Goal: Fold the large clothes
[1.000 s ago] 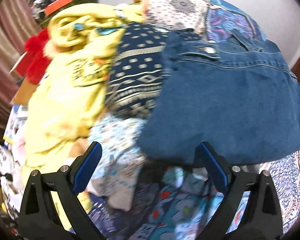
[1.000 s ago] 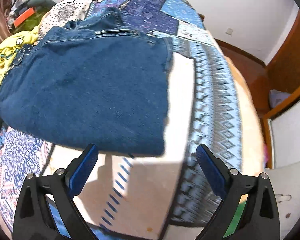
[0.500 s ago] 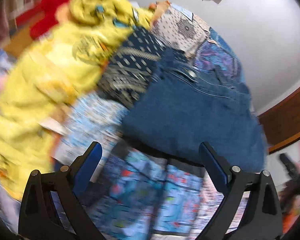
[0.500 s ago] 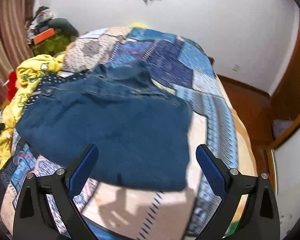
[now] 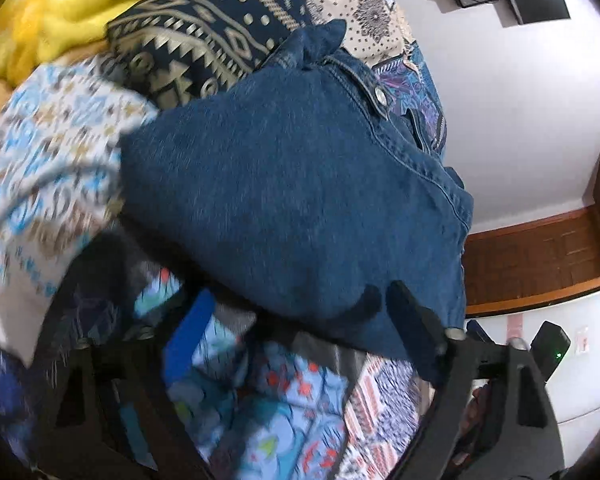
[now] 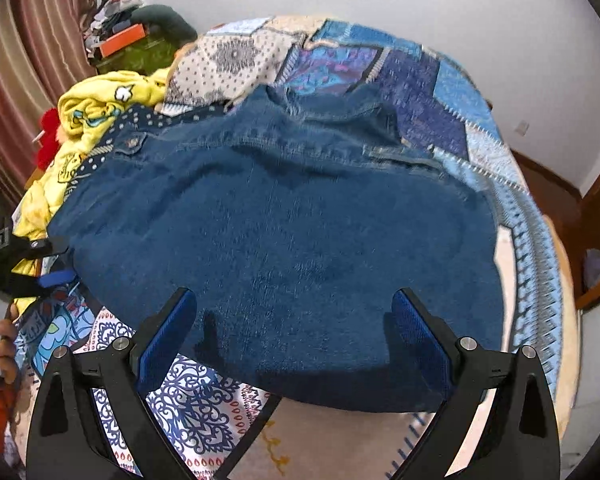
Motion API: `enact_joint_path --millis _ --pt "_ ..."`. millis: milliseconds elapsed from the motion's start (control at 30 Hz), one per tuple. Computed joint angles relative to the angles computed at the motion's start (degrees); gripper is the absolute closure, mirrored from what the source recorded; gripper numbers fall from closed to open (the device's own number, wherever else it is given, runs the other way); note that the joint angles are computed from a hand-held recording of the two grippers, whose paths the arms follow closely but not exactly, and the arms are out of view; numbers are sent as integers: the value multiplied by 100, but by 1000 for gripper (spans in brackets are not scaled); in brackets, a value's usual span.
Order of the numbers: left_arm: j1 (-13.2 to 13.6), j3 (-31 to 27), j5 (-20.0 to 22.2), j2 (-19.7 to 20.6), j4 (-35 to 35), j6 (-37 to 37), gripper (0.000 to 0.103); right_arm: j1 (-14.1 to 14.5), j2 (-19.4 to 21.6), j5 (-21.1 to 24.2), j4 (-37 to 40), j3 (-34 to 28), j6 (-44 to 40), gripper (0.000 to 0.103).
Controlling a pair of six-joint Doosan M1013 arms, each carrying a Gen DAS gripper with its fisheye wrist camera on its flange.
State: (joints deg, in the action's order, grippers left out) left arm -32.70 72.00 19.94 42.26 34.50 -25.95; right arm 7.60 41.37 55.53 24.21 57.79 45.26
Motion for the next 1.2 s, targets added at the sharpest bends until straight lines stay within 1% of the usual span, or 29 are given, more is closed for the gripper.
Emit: enact_joint_path --millis 67,133,200,267,300,367,400,467,533,567,633,700,800,933,1000,1100,1200 --pt "20 -8 -27 32 368 -283 31 -17 51 145 12 -58 93 6" --pt "59 -33 -163 95 816 -691 35 -37 91 265 35 -110 176 6" --pt "92 -80 -213 156 1115 -1037 35 -62 124 375 79 -164 252 6" --pt "106 -71 -149 162 1329 -1299 35 -102 159 510 155 -232 376 6" --pt "98 -161 40 211 1369 -1304 36 -109 177 558 152 -265 430 6" --pt "88 -234 259 243 1318 -1339 46 -120 211 676 98 -339 618 6" --pt "78 -275 364 251 1268 -1353 48 -120 217 708 84 -351 664 6" --pt "42 -292 564 220 1312 -1365 64 -127 213 790 69 -372 737 6" --pt "-36 -362 899 170 1442 -1266 72 -133 186 810 71 -361 732 6" --pt "-55 -390 986 162 1529 -1267 76 -129 161 791 55 -345 722 6" --pt "-114 -463 1217 100 1768 -1184 77 -117 131 742 11 -338 708 6" --pt "-137 -458 1232 25 2258 -1401 79 -100 101 718 2 -343 692 6" --pt "-197 -585 1437 -59 2678 -1254 81 -60 44 685 104 -364 580 6" --pt "-373 -807 2000 -124 3158 -819 81 42 -16 553 278 -351 265 6" --pt "-464 -848 2247 -176 3426 -726 81 101 -17 529 384 -350 74 6" --pt "-548 -872 2526 -217 3672 -722 81 239 59 626 516 -389 -185 6" --pt "-583 -977 2811 -193 3600 -482 81 383 209 790 416 -478 -308 6"
